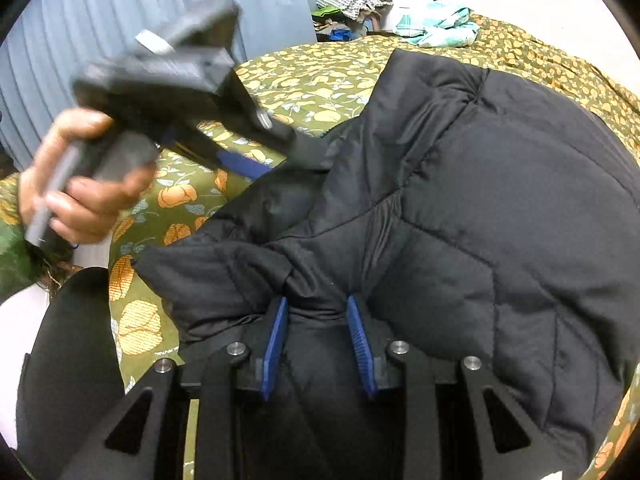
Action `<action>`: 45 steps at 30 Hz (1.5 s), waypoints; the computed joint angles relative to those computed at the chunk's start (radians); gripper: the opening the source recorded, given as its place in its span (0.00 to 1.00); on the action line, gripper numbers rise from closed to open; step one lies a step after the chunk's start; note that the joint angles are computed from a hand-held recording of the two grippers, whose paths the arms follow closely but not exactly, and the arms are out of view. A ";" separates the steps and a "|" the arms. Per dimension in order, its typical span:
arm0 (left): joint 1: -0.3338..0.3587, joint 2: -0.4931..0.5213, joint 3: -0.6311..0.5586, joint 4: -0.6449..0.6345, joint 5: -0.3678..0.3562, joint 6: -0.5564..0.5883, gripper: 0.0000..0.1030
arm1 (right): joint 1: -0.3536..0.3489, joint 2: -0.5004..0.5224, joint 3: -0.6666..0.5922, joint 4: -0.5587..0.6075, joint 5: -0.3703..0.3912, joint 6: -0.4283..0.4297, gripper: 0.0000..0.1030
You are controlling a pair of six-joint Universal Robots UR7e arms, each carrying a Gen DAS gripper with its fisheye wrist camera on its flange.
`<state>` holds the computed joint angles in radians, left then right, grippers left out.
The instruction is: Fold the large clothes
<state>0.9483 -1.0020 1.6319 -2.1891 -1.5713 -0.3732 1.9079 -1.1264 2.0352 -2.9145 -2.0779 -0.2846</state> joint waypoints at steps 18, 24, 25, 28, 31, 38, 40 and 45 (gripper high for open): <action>-0.010 0.130 -0.114 0.032 -0.213 0.221 0.92 | -0.018 -0.008 0.021 -0.028 0.019 -0.017 0.31; -0.037 0.142 -0.110 0.019 -0.143 0.203 0.92 | -0.011 0.001 0.024 -0.041 0.016 -0.016 0.31; -0.058 0.149 -0.117 0.061 -0.073 0.211 0.92 | -0.010 0.006 0.022 -0.044 0.010 -0.018 0.31; -0.086 0.216 -0.177 0.189 0.019 0.176 1.00 | 0.005 0.016 0.012 -0.026 -0.022 -0.017 0.31; -0.068 0.229 -0.197 0.182 -0.032 0.167 1.00 | 0.025 -0.049 0.007 0.066 -0.017 0.029 0.31; -0.054 0.209 -0.154 0.122 -0.064 0.153 1.00 | -0.106 -0.456 0.245 -0.054 0.108 0.333 0.82; -0.054 0.208 -0.150 0.118 -0.063 0.148 1.00 | -0.199 -0.509 0.276 -0.008 0.172 0.394 0.83; -0.077 0.212 -0.134 0.100 -0.045 0.118 1.00 | -0.380 -0.471 0.293 -0.040 0.474 0.364 0.83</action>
<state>0.8714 -0.7901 1.4976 -2.0892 -1.6167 -0.2556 1.5281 -1.5976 2.3281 -2.9546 -1.6037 0.0792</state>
